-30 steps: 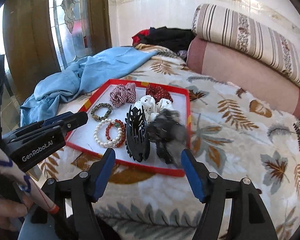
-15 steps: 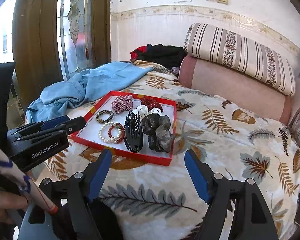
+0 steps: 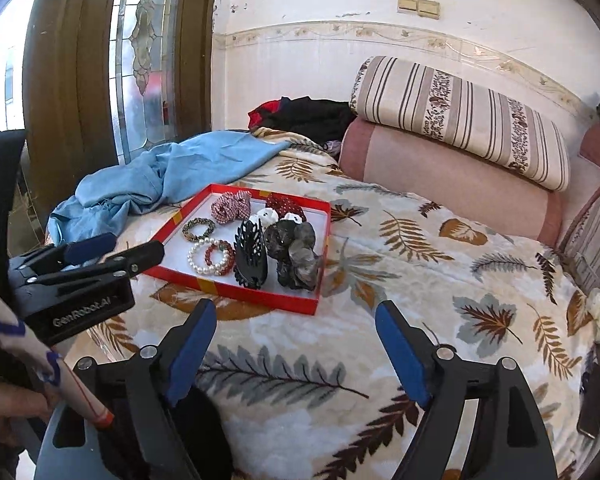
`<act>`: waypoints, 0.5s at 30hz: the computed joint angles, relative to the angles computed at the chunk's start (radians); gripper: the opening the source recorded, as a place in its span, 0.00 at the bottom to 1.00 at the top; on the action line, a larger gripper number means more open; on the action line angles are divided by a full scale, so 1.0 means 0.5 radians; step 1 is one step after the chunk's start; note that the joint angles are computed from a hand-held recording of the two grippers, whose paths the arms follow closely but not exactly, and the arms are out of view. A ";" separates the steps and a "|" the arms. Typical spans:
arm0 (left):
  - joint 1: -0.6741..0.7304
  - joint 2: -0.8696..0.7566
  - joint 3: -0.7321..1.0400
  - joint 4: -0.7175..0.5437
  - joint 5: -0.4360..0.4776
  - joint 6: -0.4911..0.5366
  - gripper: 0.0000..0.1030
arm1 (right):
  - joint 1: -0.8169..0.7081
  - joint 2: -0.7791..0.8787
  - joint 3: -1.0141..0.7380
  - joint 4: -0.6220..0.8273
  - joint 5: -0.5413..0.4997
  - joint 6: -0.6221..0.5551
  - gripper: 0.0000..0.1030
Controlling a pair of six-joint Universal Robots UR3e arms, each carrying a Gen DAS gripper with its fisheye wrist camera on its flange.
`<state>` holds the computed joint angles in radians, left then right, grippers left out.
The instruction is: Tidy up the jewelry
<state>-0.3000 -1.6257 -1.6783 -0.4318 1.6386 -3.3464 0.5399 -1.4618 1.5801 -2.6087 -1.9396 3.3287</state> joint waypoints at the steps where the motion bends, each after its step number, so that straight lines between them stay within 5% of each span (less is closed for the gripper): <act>1: -0.016 0.023 -0.018 0.008 0.037 -0.009 0.79 | 0.016 -0.010 0.006 0.018 -0.031 0.013 0.84; 7: -0.191 0.073 0.005 0.058 0.413 0.042 1.00 | 0.112 -0.066 0.042 0.041 -0.158 0.037 0.91; 15: -0.315 -0.091 0.381 -0.437 0.688 -0.037 1.00 | 0.131 -0.072 0.042 0.166 -0.240 0.109 0.94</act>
